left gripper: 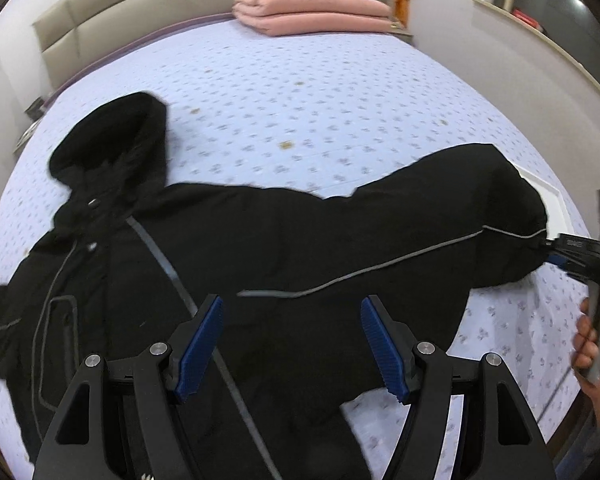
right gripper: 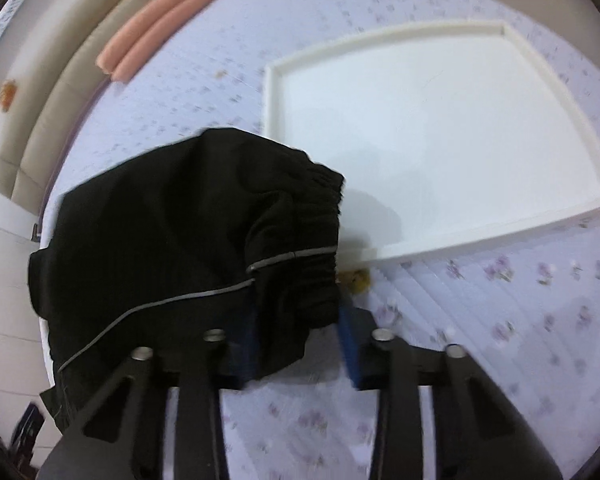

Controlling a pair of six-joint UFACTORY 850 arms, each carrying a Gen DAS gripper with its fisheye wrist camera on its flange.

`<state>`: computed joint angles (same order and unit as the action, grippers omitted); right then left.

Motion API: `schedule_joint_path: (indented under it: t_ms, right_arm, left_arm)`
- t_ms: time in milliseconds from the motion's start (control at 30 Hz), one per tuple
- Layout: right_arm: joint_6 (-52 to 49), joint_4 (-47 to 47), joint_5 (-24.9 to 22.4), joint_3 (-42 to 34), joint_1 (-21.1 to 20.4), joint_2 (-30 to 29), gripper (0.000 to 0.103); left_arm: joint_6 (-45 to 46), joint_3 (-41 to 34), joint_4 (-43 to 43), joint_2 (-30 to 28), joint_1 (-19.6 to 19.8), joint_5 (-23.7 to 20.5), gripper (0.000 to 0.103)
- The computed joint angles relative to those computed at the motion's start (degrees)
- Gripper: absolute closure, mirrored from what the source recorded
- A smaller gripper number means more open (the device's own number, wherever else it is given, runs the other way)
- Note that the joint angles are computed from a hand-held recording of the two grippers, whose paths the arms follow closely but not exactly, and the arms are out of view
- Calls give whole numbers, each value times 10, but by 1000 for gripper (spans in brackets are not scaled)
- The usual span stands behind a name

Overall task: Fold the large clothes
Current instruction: 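Grasp the black jacket's sleeve cuff with the right gripper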

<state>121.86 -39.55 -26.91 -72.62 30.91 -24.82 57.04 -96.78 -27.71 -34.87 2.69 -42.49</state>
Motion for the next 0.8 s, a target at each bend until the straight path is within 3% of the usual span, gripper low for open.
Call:
schedule_joint_path:
  t_ms: [200,267,367,467,533,733,800]
  right_arm:
    - [22,-9,-157,15,62,67,71]
    - [28,16,-139,43,65,84,71]
    - [-40,101,-102,59,49,66,71]
    - [-86,151,-71,64,35,41,68]
    - [-81,148,-58,69,31,38,65]
    - [-79,152,-26,92,25,61,49]
    - [-61,142,-10,105,24,68,49]
  left_arm:
    - [23,-15,-20,-30,-26,-46,31]
    - [20,-11,-8,-43,-36,-48,31]
    - [-5,-6,31,-67,-52,-48,31]
    - [-30,15,84,-76,-66,-7,31]
    - [-3,39,71,-63,-68,27,31]
    - [-2,21,50,-54,-53,-9,31]
    - [9,21,35,-43,-42,-13,31]
